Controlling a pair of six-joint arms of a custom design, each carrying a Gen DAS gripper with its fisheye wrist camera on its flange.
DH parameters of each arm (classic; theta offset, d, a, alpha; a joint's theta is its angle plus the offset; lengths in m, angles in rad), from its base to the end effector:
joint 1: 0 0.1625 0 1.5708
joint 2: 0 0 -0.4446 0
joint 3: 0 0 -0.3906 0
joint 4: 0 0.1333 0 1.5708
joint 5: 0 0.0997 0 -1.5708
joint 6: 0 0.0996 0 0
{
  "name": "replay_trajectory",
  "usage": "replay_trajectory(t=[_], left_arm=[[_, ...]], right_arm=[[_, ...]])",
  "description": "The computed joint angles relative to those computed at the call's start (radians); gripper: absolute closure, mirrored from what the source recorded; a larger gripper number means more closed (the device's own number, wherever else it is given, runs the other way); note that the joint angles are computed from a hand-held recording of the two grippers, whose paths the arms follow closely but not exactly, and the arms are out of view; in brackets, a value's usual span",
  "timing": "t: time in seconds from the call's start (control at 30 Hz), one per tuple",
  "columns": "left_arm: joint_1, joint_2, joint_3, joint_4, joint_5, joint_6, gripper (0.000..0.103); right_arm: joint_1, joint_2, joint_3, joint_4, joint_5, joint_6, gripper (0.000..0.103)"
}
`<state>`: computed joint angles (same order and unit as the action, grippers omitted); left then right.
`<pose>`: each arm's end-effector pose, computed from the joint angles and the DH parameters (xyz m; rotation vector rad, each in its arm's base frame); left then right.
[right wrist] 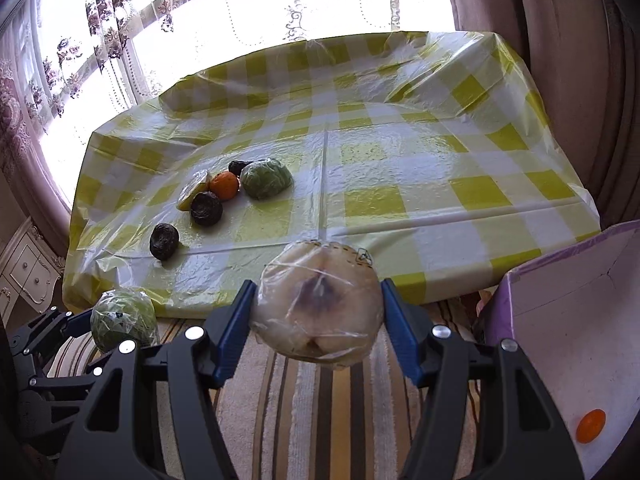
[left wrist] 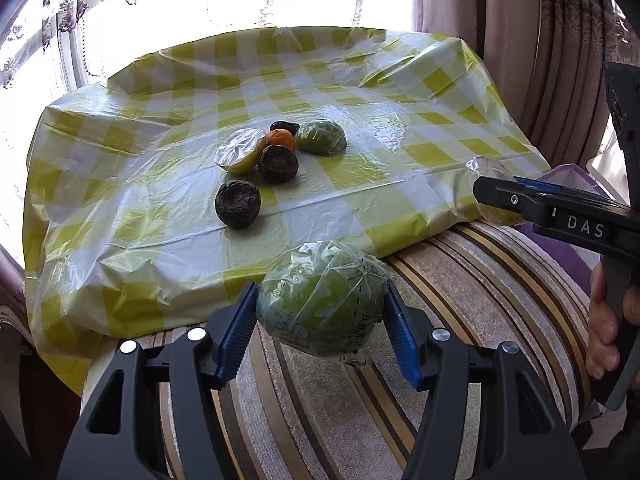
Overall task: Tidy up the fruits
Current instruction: 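Grasp the wrapped cabbage with the left tool while the right tool grasps the wrapped pear, then carry cabbage and pear into the white box and open both tools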
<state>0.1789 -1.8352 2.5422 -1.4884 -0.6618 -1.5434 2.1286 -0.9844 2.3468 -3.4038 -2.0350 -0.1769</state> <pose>-0.1665 -0.2454 0.2240 0.2689 2.1390 -0.9361 0.3167 -0.3400 0.1165 0.8205 -2.5548 0.7505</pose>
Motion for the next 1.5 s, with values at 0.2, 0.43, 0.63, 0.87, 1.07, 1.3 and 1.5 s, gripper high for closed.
replay_trajectory(t=[0.2, 0.43, 0.63, 0.87, 1.07, 1.3, 1.5], left_arm=[[0.041, 0.103, -0.001, -0.201, 0.033, 0.158, 0.045], [0.086, 0.243, -0.006, -0.475, 0.052, 0.364, 0.045], [0.105, 0.382, -0.015, -0.73, 0.058, 0.547, 0.045], [0.129, 0.576, -0.044, -1.057, 0.035, 0.795, 0.044], [0.149, 0.717, -0.094, -1.274, -0.016, 0.97, 0.044], [0.162, 0.852, -0.157, -1.411, -0.082, 1.116, 0.044], [0.206, 0.946, -0.226, -1.463, -0.194, 1.226, 0.044]], right_arm=[[-0.047, -0.081, 0.053, -0.014, -0.029, 0.004, 0.04], [-0.105, -0.166, 0.101, -0.024, -0.047, 0.01, 0.04], [-0.162, -0.219, 0.137, -0.042, -0.073, 0.003, 0.04], [-0.232, -0.281, 0.177, -0.059, -0.121, -0.012, 0.041], [-0.265, -0.324, 0.185, -0.072, -0.193, -0.047, 0.041], [-0.332, -0.353, 0.195, -0.11, -0.268, -0.114, 0.041], [-0.381, -0.36, 0.189, -0.112, -0.336, -0.17, 0.041]])
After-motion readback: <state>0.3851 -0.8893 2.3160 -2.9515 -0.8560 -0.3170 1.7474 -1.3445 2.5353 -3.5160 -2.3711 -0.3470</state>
